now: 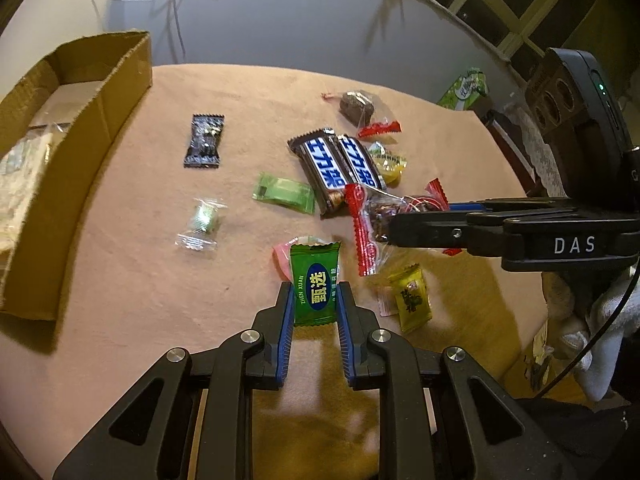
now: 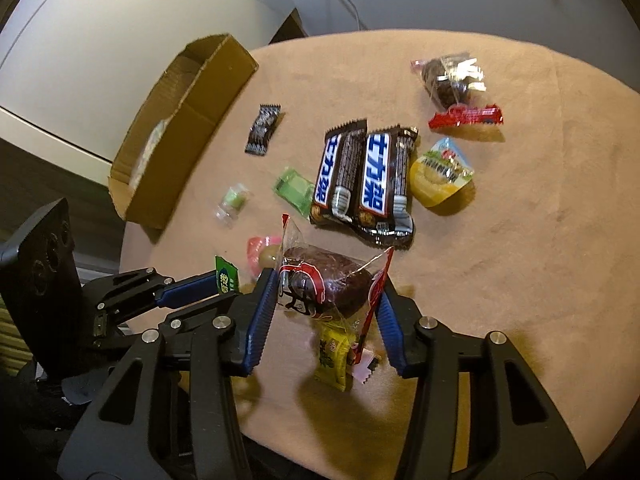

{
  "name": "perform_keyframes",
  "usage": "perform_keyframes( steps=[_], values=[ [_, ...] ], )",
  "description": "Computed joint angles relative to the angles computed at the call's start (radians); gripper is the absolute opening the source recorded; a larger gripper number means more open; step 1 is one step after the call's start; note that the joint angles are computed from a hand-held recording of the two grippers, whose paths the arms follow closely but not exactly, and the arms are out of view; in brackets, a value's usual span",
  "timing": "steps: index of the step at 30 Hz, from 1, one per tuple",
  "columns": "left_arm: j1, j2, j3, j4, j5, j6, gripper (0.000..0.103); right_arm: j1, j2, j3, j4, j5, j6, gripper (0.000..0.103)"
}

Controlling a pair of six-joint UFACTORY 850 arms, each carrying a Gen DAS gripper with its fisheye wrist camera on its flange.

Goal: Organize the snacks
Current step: 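Carry the green candy and chocolate bag to the box and release both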

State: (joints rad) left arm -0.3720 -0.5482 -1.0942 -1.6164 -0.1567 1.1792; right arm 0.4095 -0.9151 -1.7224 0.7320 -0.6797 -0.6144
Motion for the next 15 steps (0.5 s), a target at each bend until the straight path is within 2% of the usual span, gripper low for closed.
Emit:
perform_keyframes(
  steps=[6,15],
  values=[
    [0.015,0.033,0.023,-0.093,0.013,0.075,0.019,0.009,0.004,-0.028,-0.002,-0.006,-0.009,0.05],
    [0.054,0.078,0.06,-0.401,0.049,0.338,0.019,0.038,-0.018,-0.102,-0.008,-0.005,-0.015,0.05]
  ],
)
